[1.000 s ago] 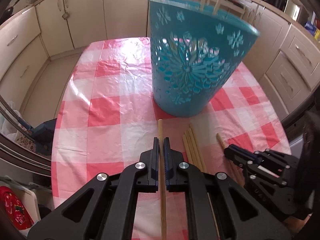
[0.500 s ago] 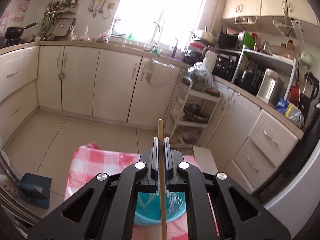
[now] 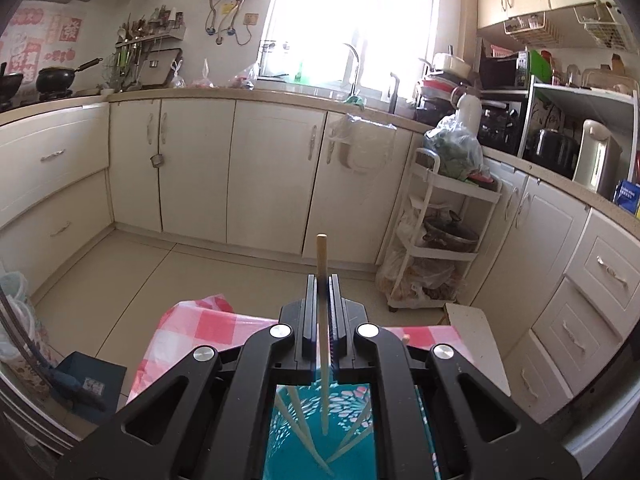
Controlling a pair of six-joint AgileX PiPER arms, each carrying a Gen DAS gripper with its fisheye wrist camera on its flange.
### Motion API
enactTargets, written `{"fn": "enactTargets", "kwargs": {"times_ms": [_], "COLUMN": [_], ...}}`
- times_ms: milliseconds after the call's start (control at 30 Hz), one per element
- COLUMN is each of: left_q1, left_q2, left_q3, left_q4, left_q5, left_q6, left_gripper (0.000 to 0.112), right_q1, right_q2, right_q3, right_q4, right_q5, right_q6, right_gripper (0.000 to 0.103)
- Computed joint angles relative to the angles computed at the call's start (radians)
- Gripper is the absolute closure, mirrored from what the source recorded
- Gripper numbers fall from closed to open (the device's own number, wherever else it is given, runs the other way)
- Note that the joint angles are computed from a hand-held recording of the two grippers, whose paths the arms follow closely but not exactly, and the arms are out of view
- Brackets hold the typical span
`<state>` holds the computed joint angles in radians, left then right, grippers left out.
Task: Organize utensils
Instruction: 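Open the left tool to drop the chopstick into the basket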
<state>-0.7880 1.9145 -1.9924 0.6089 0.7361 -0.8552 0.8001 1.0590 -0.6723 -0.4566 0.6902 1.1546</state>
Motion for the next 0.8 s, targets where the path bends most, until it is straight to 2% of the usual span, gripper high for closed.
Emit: {"fn": "enactTargets", "kwargs": {"times_ms": [167, 233, 300, 400, 533, 667, 733, 800], "left_q1": [-0.003, -0.002, 0.001, 0.009, 0.061, 0.171, 0.193, 0.219], "left_q2": [-0.106, -0.174, -0.262, -0.374, -0.487, -0.490, -0.485, -0.481], "left_q3": [0.166, 0.255, 0.358, 0.489, 0.644, 0.661, 0.664, 0.661], "left_q4": [-0.023, -0.010, 0.027, 0.093, 0.097, -0.112, -0.144, -0.190], "left_q5": [0.014, 0.019, 0.019, 0.006, -0.044, -0.063, -0.053, -0.051], "left_q6": [0.036, 0.012, -0.038, -0.124, -0.187, -0.061, -0.034, 0.004], "left_gripper": [0.104, 0.094, 0.074, 0.063, 0.059, 0.059, 0.059, 0.059], "right_q1": [0.001, -0.005, -0.016, -0.007, 0.061, 0.153, 0.198, 0.203], "right_q2": [0.002, -0.001, -0.012, -0.030, -0.014, 0.033, 0.064, 0.066], "right_q3": [-0.002, -0.001, -0.001, 0.006, -0.008, -0.037, -0.053, -0.064], "right_q4": [0.000, 0.010, 0.040, 0.049, -0.028, -0.124, -0.172, -0.159], "right_q5": [0.001, -0.002, 0.002, 0.019, 0.076, 0.159, 0.202, 0.218], "right_q6": [-0.002, -0.014, -0.041, -0.046, 0.016, 0.091, 0.123, 0.119], "right_gripper": [0.097, 0.097, 0.096, 0.096, 0.096, 0.097, 0.097, 0.098]}}
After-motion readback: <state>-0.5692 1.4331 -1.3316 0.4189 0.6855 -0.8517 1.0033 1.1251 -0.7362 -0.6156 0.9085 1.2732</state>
